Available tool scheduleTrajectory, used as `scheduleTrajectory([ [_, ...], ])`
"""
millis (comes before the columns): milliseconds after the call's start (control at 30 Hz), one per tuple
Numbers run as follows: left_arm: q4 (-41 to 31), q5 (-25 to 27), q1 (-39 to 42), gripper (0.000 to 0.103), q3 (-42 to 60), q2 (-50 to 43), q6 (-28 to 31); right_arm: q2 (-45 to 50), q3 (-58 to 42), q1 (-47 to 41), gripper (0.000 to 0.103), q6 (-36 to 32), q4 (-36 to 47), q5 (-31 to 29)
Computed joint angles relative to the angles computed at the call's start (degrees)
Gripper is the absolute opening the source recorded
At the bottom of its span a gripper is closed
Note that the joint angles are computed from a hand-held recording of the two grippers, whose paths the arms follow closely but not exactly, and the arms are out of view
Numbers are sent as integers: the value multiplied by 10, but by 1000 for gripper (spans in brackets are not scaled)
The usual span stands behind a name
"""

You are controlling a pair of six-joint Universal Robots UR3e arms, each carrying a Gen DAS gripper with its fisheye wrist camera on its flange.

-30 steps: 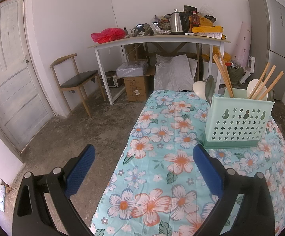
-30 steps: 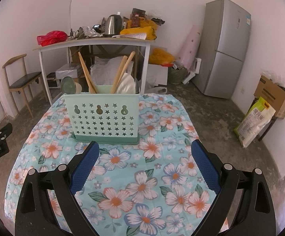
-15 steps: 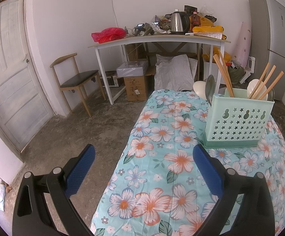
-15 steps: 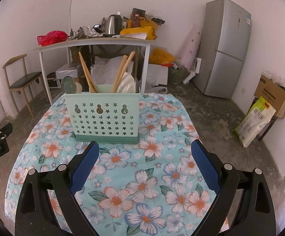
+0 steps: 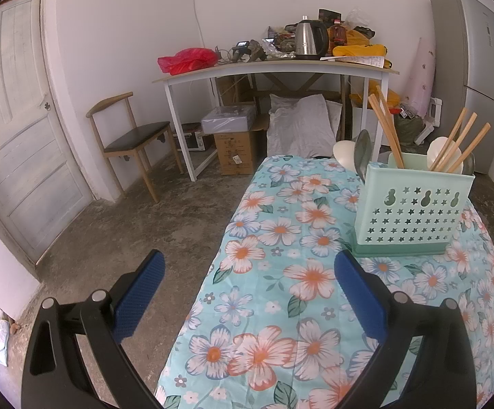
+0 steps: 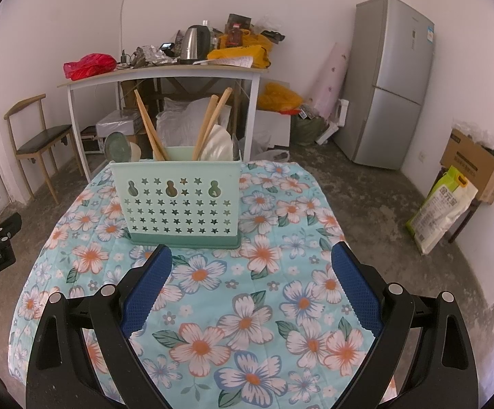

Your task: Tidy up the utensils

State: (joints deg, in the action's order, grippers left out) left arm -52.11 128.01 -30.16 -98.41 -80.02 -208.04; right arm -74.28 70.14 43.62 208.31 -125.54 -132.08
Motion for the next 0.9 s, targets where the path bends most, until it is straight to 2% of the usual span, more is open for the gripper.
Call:
scheduleTrajectory([
  [900,0,-3,3,97,1,-1,1,1,-2,0,90,0,1,0],
])
